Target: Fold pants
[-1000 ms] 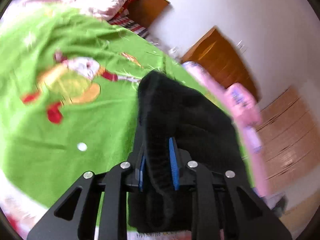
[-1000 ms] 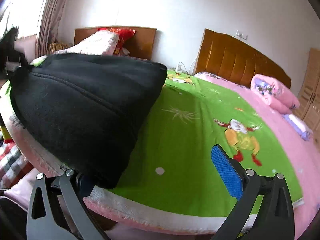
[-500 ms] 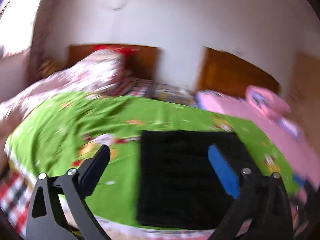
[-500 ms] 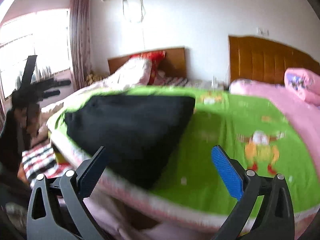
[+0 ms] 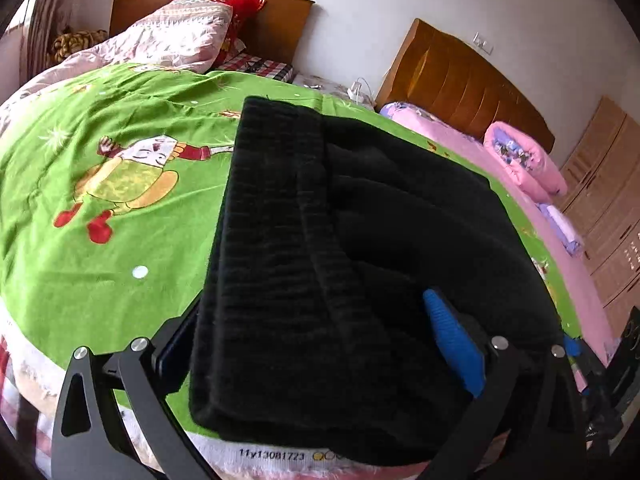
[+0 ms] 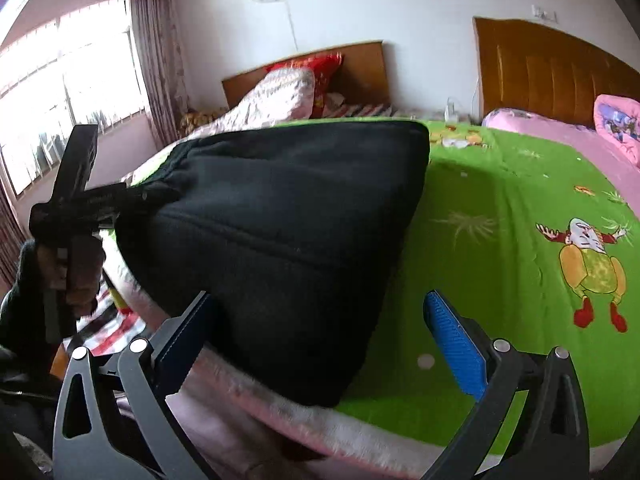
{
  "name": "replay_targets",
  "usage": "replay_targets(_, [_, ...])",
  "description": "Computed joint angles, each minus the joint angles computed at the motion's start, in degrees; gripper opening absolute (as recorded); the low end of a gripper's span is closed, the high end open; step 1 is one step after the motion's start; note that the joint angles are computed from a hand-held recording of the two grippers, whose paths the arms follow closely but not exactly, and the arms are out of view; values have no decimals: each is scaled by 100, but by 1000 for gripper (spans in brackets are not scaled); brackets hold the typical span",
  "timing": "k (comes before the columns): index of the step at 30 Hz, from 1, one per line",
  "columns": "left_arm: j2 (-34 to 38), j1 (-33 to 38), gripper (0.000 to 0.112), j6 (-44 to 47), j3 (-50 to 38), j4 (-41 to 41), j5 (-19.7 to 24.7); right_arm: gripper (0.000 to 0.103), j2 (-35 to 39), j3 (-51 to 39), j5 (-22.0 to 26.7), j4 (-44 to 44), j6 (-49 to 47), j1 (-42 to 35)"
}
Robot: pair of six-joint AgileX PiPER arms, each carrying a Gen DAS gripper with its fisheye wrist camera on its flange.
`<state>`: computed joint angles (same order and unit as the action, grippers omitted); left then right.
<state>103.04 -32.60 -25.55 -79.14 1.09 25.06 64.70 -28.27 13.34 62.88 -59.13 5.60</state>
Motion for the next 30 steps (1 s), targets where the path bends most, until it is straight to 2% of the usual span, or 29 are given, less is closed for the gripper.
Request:
replay_targets(2, [-267,-130,99,-492,-80,642,263,99,-354,-260,563,-739,458,-255])
replay_targets(3, [-418,-213,99,-620,-103,893,236,99,-415,-512,961,-773,344,-517])
replay_targets(4, [-617,-302,100,-712,-111,1164,141,99,-364,-926,1473,-581,38,-884])
replay_targets(5, [-709,-451,100,-878,-291,1432,238,99,-196,-1221,1792,-170,-409,-1132])
replay_targets(8, [-469,-640,101,-335,-1014,1217,379,99,1207,-2809,3182,206,-848,-1519])
replay_targets(9, [-132,-644,101,-120,-1434,1080,608,99,1780,-3382,3554,93,-652,-1474])
replay_targets(11, [421,-588,101,-126,-1981,1061,1022,99,2926,-4528,3958,-217,149,-1312])
replay_targets(13, [817,-454,101,-175,-2089,958,1201,99,4065,-5674,4164,-612,1071,-1185])
replay_targets(15, [854,-394,100,-299,-1775,1073,1022,99,5012,-6819,4644,-1034,1951,-1148])
replay_targets(17, [708,-434,101,-390,-1488,1284,818,99,5690,-7776,4720,-1627,2629,-1031])
replay_targets(19, [715,-474,101,-371,-1512,1398,899,99,6016,-8284,4682,-1819,2933,-1000])
replay_targets(22, [766,-443,101,-261,-1572,1276,938,99,5886,-8451,4334,-2241,3410,-868])
replay_targets(25, [697,-451,101,-282,-1459,1308,853,99,5829,-8617,4549,-2191,3348,-726])
replay_targets(27, [674,-471,101,-380,-1419,1414,801,99,5995,-9181,4775,-2906,3811,-468])
replay_targets(30, [661,-476,101,-440,-1396,1472,771,99,6660,-10304,5193,-4624,4620,-21])
